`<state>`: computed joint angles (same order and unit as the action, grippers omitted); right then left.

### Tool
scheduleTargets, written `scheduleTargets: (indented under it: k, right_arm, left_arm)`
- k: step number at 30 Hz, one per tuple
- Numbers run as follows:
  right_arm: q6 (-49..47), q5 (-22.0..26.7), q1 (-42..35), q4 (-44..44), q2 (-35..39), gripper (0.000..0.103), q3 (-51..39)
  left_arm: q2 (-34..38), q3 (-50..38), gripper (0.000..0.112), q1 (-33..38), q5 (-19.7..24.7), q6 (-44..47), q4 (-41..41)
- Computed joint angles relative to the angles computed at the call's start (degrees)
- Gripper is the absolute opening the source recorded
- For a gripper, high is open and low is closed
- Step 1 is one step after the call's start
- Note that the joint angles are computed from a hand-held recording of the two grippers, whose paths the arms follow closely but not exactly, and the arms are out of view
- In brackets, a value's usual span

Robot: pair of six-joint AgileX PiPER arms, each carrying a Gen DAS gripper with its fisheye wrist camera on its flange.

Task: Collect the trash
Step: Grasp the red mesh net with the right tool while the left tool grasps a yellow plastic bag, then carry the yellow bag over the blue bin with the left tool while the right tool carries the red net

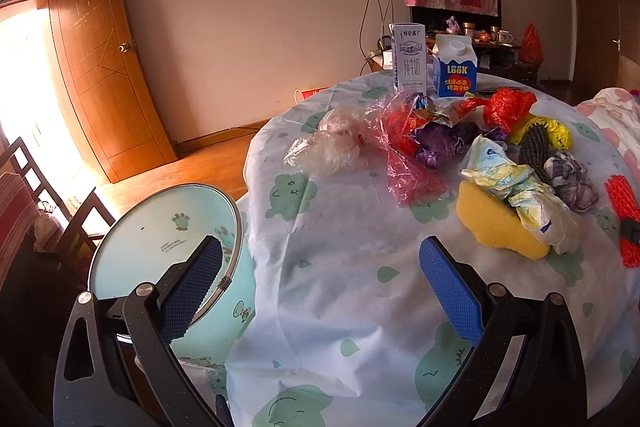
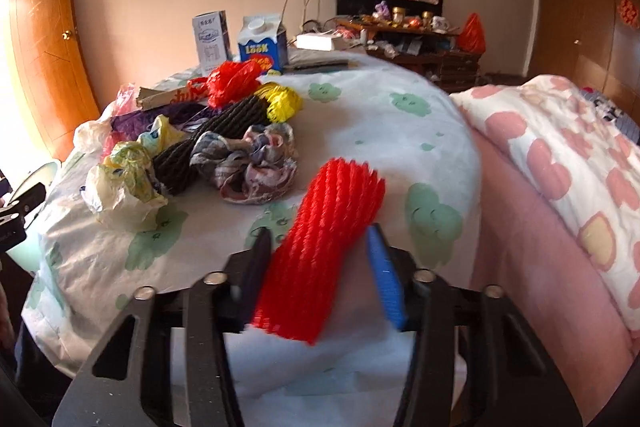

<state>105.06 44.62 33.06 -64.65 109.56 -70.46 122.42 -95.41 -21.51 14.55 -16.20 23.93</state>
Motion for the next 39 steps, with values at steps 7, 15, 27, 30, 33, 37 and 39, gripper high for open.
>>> scheduleTargets:
  k: [7, 15, 27, 30, 33, 37, 39]
  right_arm:
    - [-2.2, 1.2, 0.2, -1.9, -1.6, 0.021, 1.4]
    - [1.2, 3.8, -0.2, -5.9, -5.4, 0.021, 8.1]
    - [9.7, -0.6, -0.9, -12.9, -7.6, 0.022, 13.5]
    - [9.9, -0.1, -0.2, -13.5, -7.6, 0.022, 13.1]
    - [9.0, 0.5, 0.5, -13.4, -7.6, 0.022, 12.2]
    - [6.4, 0.7, 1.4, -12.7, -7.1, 0.022, 9.5]
    - [5.2, -0.2, 1.6, -12.6, -6.9, 0.022, 7.9]
  left_arm:
    - [-1.9, 0.0, 0.097, -1.8, -0.2, 6.9, -7.1]
    - [0.5, -5.8, 0.097, -8.2, 3.2, 7.9, -6.4]
    - [7.3, -13.6, 0.025, -10.2, 10.4, 27.7, -25.4]
    - [5.8, -11.7, 0.015, -9.2, 9.8, 35.5, -33.0]
    - [2.8, -8.5, 0.014, -8.0, 9.3, 43.0, -40.7]
    - [-2.0, -4.1, 0.014, -6.3, 7.7, 48.0, -45.7]
    - [-4.2, -2.2, 0.014, -5.0, 6.9, 49.9, -47.8]
